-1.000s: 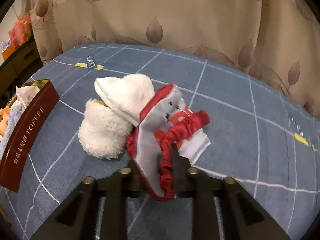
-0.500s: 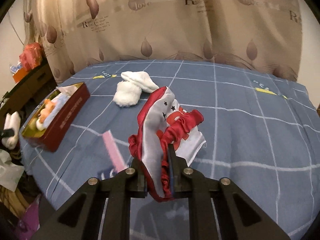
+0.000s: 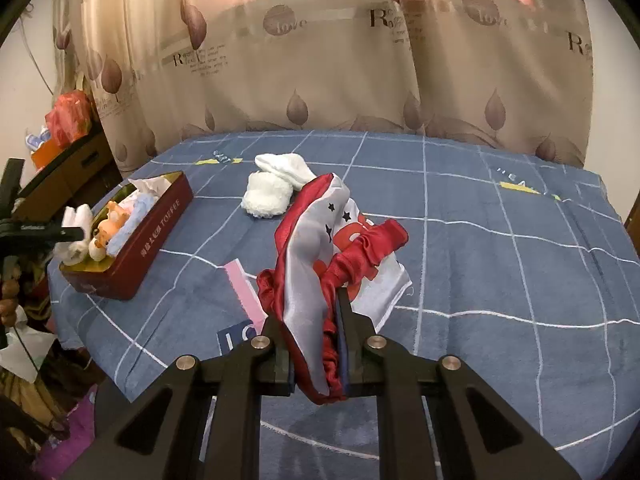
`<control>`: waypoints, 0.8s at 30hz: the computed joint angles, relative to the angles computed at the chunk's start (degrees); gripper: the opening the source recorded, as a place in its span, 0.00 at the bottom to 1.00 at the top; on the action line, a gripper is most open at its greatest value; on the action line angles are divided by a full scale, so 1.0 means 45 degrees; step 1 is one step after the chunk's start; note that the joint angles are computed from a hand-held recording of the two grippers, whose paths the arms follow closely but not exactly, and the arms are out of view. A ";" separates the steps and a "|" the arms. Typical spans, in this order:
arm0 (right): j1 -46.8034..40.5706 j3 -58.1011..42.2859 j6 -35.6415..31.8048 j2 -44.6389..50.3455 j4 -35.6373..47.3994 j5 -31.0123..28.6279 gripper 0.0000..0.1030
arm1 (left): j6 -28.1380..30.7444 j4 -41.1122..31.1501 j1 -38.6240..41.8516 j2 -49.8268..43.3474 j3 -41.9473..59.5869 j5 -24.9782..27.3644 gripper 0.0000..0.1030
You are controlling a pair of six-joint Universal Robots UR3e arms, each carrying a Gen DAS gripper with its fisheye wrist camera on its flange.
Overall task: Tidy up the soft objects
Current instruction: 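Lower the white cloth into the tray and open the left gripper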
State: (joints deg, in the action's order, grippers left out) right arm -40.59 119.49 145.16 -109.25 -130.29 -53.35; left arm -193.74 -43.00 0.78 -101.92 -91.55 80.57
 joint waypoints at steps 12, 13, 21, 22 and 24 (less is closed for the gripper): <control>0.0148 -0.0097 -0.0177 0.0310 0.0066 0.0131 0.13 | -0.0834 0.0830 -0.0375 -0.1412 0.0015 0.0518 0.35; 0.0168 -0.0089 -0.0194 0.0326 0.0085 0.0142 0.13 | -0.0709 0.0888 -0.0478 -0.1464 0.0033 0.0719 0.38; 0.0261 -0.0193 -0.0355 0.0223 0.0378 0.0213 0.13 | -0.1059 0.0609 -0.1067 -0.1257 0.0041 0.3330 0.57; 0.0253 -0.0204 -0.0375 0.0162 0.0444 0.0243 0.13 | -0.0979 0.0839 -0.0935 -0.1080 -0.0204 0.3199 0.57; 0.0253 -0.0178 -0.0400 0.0085 0.0474 0.0285 0.13 | -0.0782 0.1248 -0.0629 -0.0770 -0.0586 0.2752 0.57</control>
